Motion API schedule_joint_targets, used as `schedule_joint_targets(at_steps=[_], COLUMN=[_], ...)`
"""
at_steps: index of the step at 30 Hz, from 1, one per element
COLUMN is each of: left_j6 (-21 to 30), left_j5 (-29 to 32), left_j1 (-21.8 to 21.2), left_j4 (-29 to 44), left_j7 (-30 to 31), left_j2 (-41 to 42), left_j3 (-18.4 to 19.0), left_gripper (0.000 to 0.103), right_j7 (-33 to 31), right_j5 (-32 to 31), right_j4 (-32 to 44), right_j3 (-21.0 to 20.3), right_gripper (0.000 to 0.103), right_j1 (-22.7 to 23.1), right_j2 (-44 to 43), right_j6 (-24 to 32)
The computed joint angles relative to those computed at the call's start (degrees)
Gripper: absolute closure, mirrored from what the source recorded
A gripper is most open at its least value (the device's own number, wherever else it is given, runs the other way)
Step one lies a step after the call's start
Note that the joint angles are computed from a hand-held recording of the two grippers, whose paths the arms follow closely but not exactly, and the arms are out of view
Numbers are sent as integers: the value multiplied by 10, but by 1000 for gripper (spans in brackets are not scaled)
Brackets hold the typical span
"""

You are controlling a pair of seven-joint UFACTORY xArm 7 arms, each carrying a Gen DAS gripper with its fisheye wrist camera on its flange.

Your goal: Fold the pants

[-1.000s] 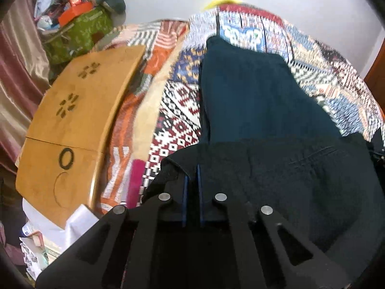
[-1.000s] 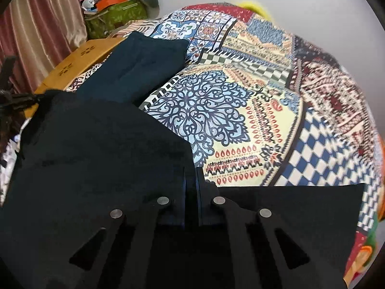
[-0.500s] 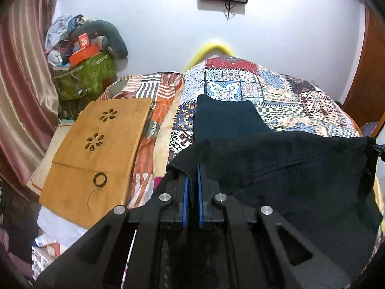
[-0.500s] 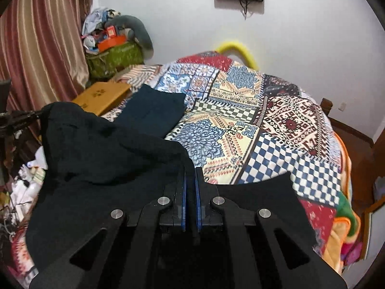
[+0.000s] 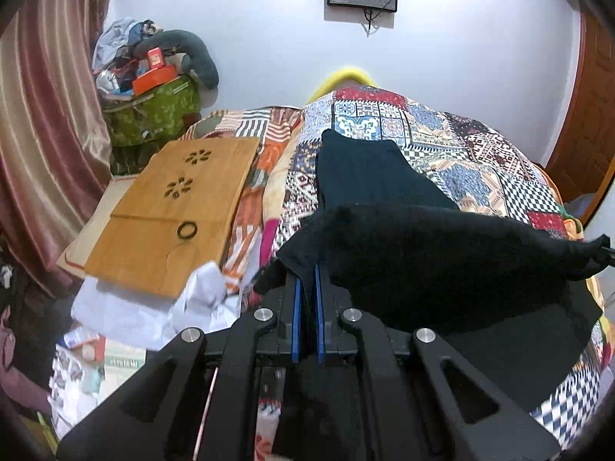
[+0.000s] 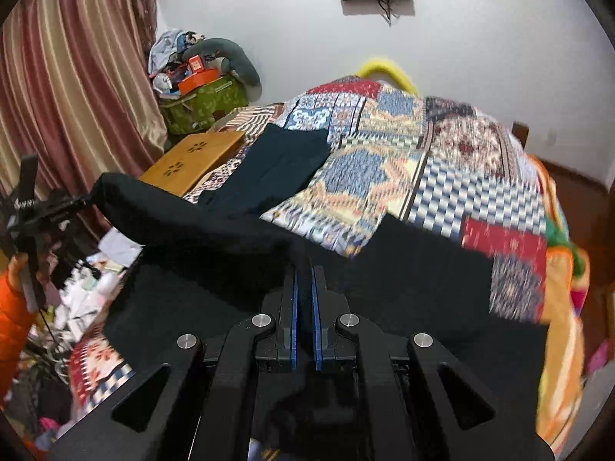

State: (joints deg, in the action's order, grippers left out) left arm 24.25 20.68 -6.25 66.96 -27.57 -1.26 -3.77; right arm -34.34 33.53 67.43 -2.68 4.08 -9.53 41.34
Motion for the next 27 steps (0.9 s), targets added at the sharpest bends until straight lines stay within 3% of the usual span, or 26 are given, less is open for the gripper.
schedule_joint_targets(at_steps=[7, 11, 14, 21, 25, 27], left_j6=[0, 27, 29, 48, 55, 61], left_j5=[-30, 6, -27, -48, -56, -52], left_j1=[2, 18, 14, 19, 12, 7], left_j4=[-116, -156, -179, -155, -105, -76], left_j7=[13, -26, -7, 1, 15, 16], left_j2=[-78, -106, -124, -115, -79, -55], left_j3=[-12, -35, -24, -26, -27, -28], left_gripper=[97, 97, 97, 96, 83, 78], right_j7=[4, 9, 14, 40, 54, 62], right_j5=[-11, -32, -47, -79, -93, -102], right_j4=[-75, -97, -108, -113, -89, -73], right_j3=[-9, -12, -13, -20, -27, -25], right_gripper=[98, 97, 95, 95, 93, 85], right_j1=[6, 10, 13, 7, 2, -2], right_j2=[-62, -85, -98, -123, -113, -100], right_j6=[11, 17, 22, 20, 13, 9])
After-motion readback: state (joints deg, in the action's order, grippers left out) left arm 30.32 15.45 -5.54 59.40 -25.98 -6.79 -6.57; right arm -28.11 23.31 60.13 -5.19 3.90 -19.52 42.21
